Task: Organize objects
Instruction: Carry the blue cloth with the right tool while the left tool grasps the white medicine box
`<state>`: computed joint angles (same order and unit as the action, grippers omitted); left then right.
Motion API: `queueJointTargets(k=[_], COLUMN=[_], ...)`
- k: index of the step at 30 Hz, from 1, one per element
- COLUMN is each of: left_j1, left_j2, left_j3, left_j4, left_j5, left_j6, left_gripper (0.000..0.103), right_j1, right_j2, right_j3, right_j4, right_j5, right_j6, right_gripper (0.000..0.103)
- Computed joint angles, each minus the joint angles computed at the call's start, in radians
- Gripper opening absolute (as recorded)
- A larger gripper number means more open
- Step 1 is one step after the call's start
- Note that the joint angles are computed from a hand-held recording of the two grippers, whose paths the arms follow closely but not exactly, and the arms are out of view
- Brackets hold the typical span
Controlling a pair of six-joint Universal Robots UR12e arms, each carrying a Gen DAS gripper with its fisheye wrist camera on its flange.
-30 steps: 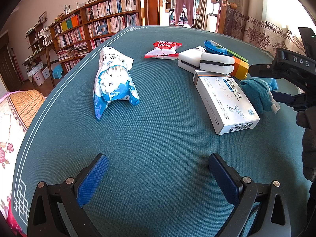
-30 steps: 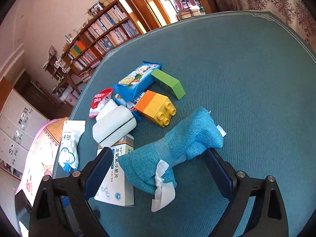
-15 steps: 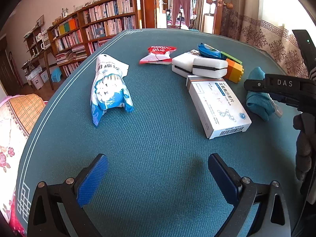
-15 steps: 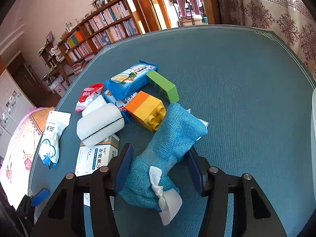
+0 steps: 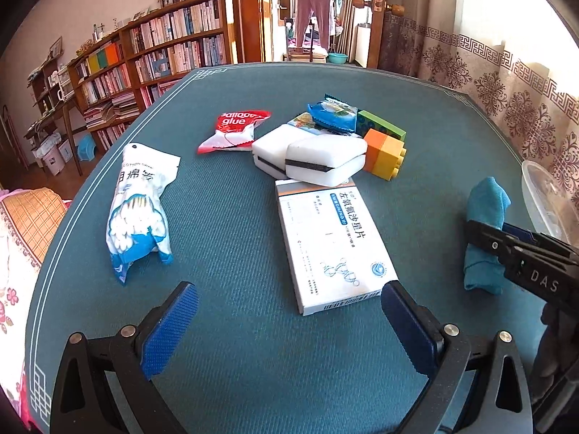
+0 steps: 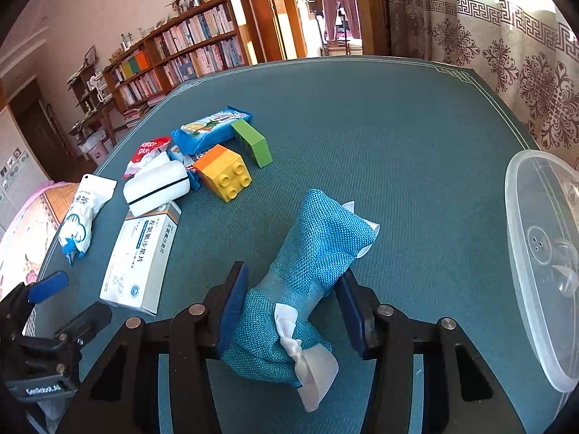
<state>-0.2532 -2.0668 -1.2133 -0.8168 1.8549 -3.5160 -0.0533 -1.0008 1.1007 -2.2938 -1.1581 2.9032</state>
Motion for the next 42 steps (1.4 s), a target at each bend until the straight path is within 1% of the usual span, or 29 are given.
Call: queueJointTargets(k=[4, 9, 14, 18, 19, 20, 21, 23, 25, 30, 33, 35, 39, 42], left_j1=[0.0, -0.004, 0.002, 0.005, 0.001, 0.0, 0.0, -0.001, -0.002, -0.003, -0.001, 0.003, -0.003, -0.01], left_j2=[-0.029, -0.059, -0.074, -0.08, -0.08, -0.08, -0.078, -0.075, -0.072, -0.059, -0.047, -0.035, -0.021, -0.022], left_j3=[0.047, 0.091, 0.109, 0.115, 0.112, 0.112, 0.11, 0.104, 0.1, 0.082, 0.069, 0.058, 0.05, 0.055], left_j4=[-0.024, -0.045, -0.074, -0.1, -0.093, -0.09, -0.086, -0.078, -0.071, -0.065, -0.057, -0.036, 0.019, 0.025], left_j5=[-0.034, -0.005, -0.007, -0.015, 0.002, 0.002, 0.001, 0.007, 0.01, -0.004, -0.033, -0.06, -0.038, -0.034], left_j6=[-0.012, -0.028, -0.062, -0.059, -0.053, -0.052, -0.05, -0.047, -0.039, -0.029, -0.025, -0.022, -0.004, 0.011], left_gripper=[0.103, 0.103, 0.101, 0.089, 0.088, 0.087, 0.084, 0.077, 0.066, 0.066, 0.066, 0.066, 0.066, 0.066], right_j1=[-0.01, -0.018, -0.015, -0.013, -0.014, -0.014, -0.014, -0.013, -0.013, -0.013, -0.015, -0.016, -0.018, -0.019], right_j2=[-0.007, -0.005, -0.008, -0.01, -0.01, -0.01, -0.01, -0.011, -0.012, -0.013, -0.014, -0.014, -0.014, -0.019], right_j3=[0.011, 0.015, 0.027, 0.038, 0.039, 0.041, 0.043, 0.047, 0.05, 0.051, 0.051, 0.051, 0.049, 0.055], right_j4=[0.002, 0.008, -0.019, -0.046, -0.05, -0.055, -0.06, -0.072, -0.081, -0.081, -0.076, -0.071, -0.065, -0.069], right_j5=[0.021, 0.054, 0.046, 0.042, 0.043, 0.043, 0.043, 0.04, 0.037, 0.038, 0.055, 0.062, 0.067, 0.068], right_j6=[-0.002, -0.006, -0.019, -0.018, -0.016, -0.015, -0.014, -0.011, -0.011, -0.012, -0.022, -0.021, -0.012, -0.015], right_gripper=[0.051, 0.051, 0.051, 0.052, 0.052, 0.053, 0.053, 0.054, 0.054, 0.053, 0.05, 0.049, 0.049, 0.047])
